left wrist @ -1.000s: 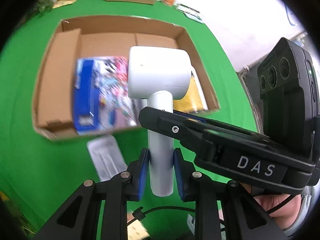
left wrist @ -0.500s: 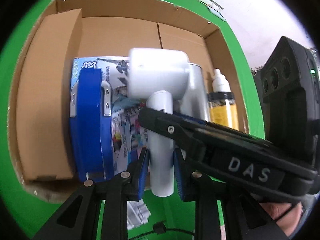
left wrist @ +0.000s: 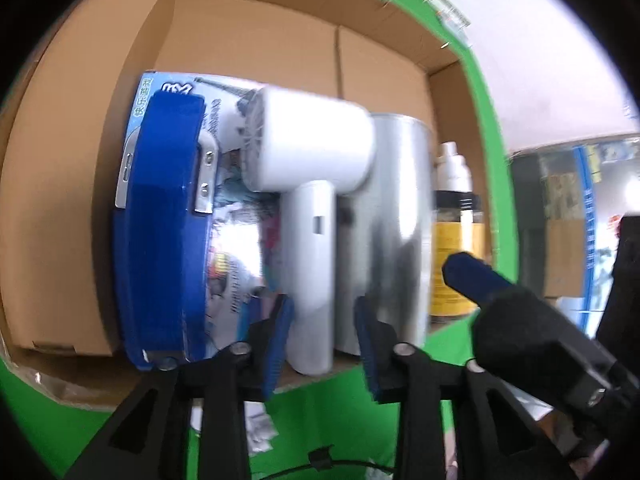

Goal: Organize rigid objects
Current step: 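Set the hair dryer upright in the box and open both grippers, then withdraw both grippers and move them to the pastel Rubik's cube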

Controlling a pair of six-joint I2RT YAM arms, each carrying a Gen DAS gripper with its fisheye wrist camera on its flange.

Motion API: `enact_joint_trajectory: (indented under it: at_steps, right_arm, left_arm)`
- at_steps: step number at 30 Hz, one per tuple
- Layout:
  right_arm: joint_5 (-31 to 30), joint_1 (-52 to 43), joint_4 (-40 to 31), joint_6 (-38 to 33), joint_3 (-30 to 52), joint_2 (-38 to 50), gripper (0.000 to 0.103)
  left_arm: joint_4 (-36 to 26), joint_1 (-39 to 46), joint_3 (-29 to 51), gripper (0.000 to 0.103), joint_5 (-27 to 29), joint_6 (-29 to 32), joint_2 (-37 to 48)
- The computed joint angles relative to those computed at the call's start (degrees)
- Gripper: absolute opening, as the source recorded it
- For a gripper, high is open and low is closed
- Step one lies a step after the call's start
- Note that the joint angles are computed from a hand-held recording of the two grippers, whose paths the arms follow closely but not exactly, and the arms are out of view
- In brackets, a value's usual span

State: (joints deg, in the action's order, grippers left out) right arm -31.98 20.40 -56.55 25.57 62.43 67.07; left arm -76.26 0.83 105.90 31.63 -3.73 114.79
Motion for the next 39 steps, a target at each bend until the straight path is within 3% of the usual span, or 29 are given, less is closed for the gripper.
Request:
enact_joint_trajectory:
  at_steps: [5,7,10,11,12,13,14,16,17,18,19,20,27,30,33,37,39]
  right_arm:
    - [12.62,1.30,-7.41,-0.89,3.38,-7.20,0.101]
    - [15.66,0.94,-9.22,-1.42,4.36,-10.54,0.102]
    - [17.56,0.34,-13.70,-4.03,7.51,-13.30,0.101]
    - [15.95,-0.34,-16.04,-6.21,9.31,-13.36,0.083]
    - [12.32,-2.23,-18.52,-9.01,10.91,-13.58,0.044]
    - [9.59,-3.46,-20.69,-10.96,11.88,-13.62,0.029]
    - [9.18,-3.95,-22.32,-11.60,12.65,-14.19,0.024]
    - [10.70,-3.62,-23.95,-11.44,13.80,-16.19,0.033]
    - [11.94,-3.17,-24.72,-11.14,14.39,-17.21,0.067]
    - [13.81,-1.80,-24.83,-9.90,14.26,-18.45,0.103]
    - [15.49,-1.25,-24.63,-8.66,13.94,-20.81,0.100]
    - [17.87,2.17,-24.11,-5.74,13.35,-22.31,0.102]
    - [18.91,8.82,-30.67,-3.09,11.20,-28.65,0.102]
    - [24.96,27.86,-29.95,9.92,7.91,-31.86,0.102]
    - [26.08,49.46,-26.31,24.82,0.02,-33.30,0.102]
    - [32.67,78.00,-17.14,47.25,-8.71,-33.97,0.102]
    - [32.40,84.67,-11.88,53.63,-12.35,-33.23,0.102]
  left_arm:
    - [4.40,0.10,-5.85,0.055,-8.12,0.64,-11.25]
    - [7.41,1.17,-9.72,0.067,-11.04,0.19,-17.44]
    - [8.29,3.50,-13.12,0.068,-15.69,-0.40,-24.73]
    - [8.42,4.20,-14.02,0.043,-15.71,-0.04,-26.41]
    - [6.90,5.10,-14.01,0.001,-15.09,1.97,-27.59]
    - [5.71,4.80,-13.49,0.004,-16.01,2.89,-27.67]
    - [6.38,4.00,-14.52,0.004,-18.13,3.48,-29.39]
    - [8.35,3.45,-16.57,0.004,-19.28,3.37,-33.87]
    - [8.37,2.99,-16.70,0.018,-20.54,2.09,-34.90]
    - [7.25,2.40,-16.28,0.059,-23.37,0.41,-35.63]
    - [6.37,1.96,-16.16,0.080,-25.88,-1.11,-36.24]
    - [6.38,2.29,-16.95,0.092,-26.99,-1.95,-38.03]
    - [1.62,6.59,-20.38,0.092,-25.98,-2.58,-44.79]
    - [-0.16,8.65,-23.36,0.092,-24.03,-1.73,-47.49]
    - [-4.29,14.34,-27.39,0.092,-14.37,0.68,-48.84]
    - [-8.10,20.16,-35.25,0.092,-7.40,3.61,-51.18]
    - [-8.87,23.41,-39.13,0.092,-3.47,6.33,-52.09]
